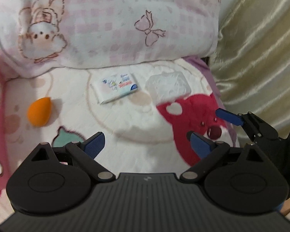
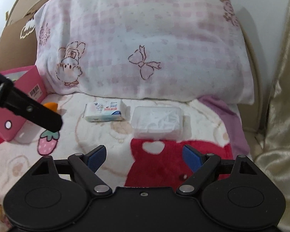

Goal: Organize objects
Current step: 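Withdraw the left tool and move it toward the clear plastic box, then close the left tool on the clear plastic box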

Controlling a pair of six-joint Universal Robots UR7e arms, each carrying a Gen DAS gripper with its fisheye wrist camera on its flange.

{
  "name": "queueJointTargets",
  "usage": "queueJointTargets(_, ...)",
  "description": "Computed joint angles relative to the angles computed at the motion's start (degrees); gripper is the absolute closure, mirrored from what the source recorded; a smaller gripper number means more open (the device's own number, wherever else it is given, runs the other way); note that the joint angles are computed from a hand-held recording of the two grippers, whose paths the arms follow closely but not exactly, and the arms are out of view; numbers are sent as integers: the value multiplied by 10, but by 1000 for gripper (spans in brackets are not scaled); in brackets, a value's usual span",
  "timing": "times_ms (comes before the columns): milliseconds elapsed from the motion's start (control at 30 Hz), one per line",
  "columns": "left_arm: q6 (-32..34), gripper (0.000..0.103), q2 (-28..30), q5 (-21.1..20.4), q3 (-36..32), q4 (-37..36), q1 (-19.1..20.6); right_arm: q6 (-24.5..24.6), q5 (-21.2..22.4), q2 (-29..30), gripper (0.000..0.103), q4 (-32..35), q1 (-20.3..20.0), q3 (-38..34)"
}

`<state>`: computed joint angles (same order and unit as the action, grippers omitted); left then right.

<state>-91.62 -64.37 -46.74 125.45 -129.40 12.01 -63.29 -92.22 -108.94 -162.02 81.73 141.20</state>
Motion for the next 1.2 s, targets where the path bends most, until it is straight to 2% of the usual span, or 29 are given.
queueJointTargets(100,33,8,19,30,3,-31,12,-12,0,25,15,17,4,-18)
queueJointTargets(200,39,10,44,59,-10,-13,17,-26,-3,47,15,-17,2,-7)
queueJointTargets(333,64,10,68,79,4,-84,25,22,-5,77,15,-67,-7,-5)
queueJointTargets(400,77,12,79,85,3,-100,31,45,-46,105,16,-97,9,-9)
queueJointTargets(433,86,12,84,90,4,-106,32,33,-78,124,18,-135,24,-3)
queueJointTargets(467,99,14,89,95,6,-123,34,20,-91,137,18,-167,31,6)
queueJointTargets(567,137,18,104,105,24,-208,41,13,-77,150,18,-191,28,15)
queueJointTargets(633,158,22,114,105,31,-254,50,5,-71,179,18,-279,19,31)
queueJointTargets(700,156,36,119,101,21,-237,62,5,-47,202,18,-335,-1,40)
queueJointTargets(767,153,38,126,102,23,-266,71,19,-31,210,18,-333,-18,36)
queueJointTargets(867,157,39,133,94,29,-309,84,-42,9,218,17,-363,-31,41)
queueJointTargets(967,159,45,143,100,28,-324,86,-46,41,219,16,-355,-40,35)
queueJointTargets(1033,174,45,153,108,30,-357,85,-59,46,221,16,-353,-43,33)
queueJointTargets(1200,188,47,169,120,13,-348,91,-54,43,230,14,-340,-41,22)
